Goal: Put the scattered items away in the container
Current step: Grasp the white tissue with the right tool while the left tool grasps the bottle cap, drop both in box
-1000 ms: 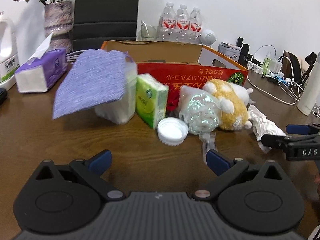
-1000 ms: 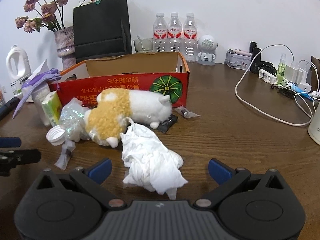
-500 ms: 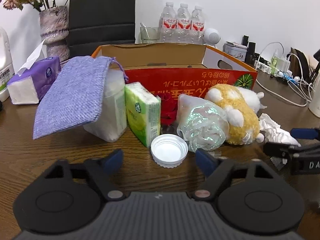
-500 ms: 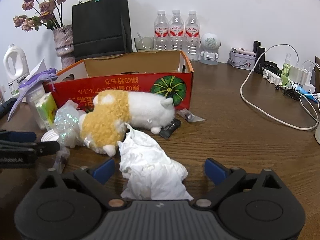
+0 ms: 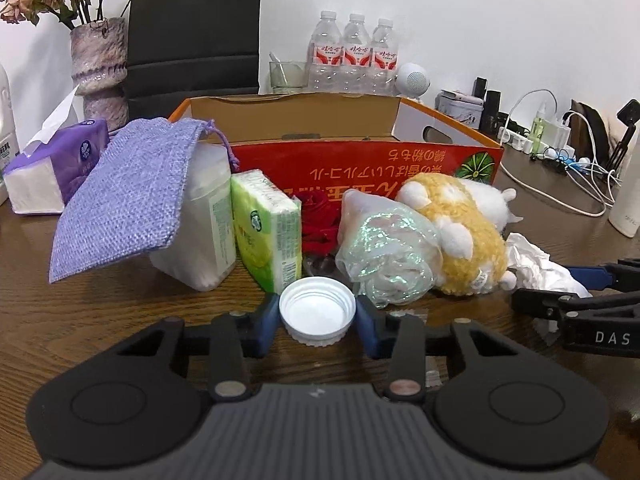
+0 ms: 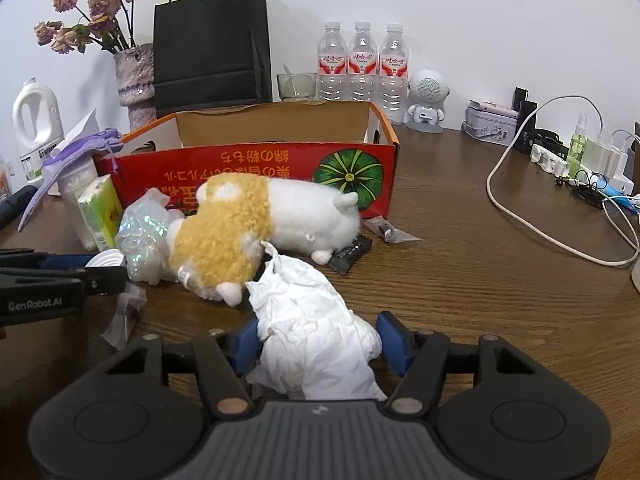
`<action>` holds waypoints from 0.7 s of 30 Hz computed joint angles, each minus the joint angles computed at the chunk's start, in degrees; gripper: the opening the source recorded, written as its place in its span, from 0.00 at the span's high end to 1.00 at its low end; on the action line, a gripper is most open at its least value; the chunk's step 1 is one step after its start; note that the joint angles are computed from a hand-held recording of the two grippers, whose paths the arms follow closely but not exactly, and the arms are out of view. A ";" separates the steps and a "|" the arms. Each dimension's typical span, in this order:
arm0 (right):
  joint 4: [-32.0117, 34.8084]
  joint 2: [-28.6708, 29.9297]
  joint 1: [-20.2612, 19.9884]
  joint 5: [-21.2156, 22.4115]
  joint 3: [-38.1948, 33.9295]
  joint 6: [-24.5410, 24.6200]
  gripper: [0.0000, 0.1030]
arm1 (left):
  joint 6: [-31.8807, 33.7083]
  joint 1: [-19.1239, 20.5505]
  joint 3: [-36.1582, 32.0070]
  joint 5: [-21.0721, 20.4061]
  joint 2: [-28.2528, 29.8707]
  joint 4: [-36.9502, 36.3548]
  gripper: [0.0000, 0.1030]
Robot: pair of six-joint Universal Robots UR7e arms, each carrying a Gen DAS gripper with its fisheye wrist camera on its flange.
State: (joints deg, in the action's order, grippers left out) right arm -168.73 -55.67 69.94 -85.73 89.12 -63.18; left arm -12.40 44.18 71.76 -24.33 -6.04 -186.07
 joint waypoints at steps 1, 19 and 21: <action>-0.17 -0.01 -0.01 -0.02 0.08 -0.06 0.41 | -0.02 -0.04 0.11 -0.07 0.00 -0.25 0.60; -1.68 -4.68 -1.67 6.36 5.16 -1.11 0.60 | -2.62 -5.82 14.67 3.51 -4.63 -13.60 0.60; -1.55 -5.01 -1.61 6.95 5.43 -1.29 0.60 | -2.11 -6.45 15.46 4.29 -4.85 -15.34 0.60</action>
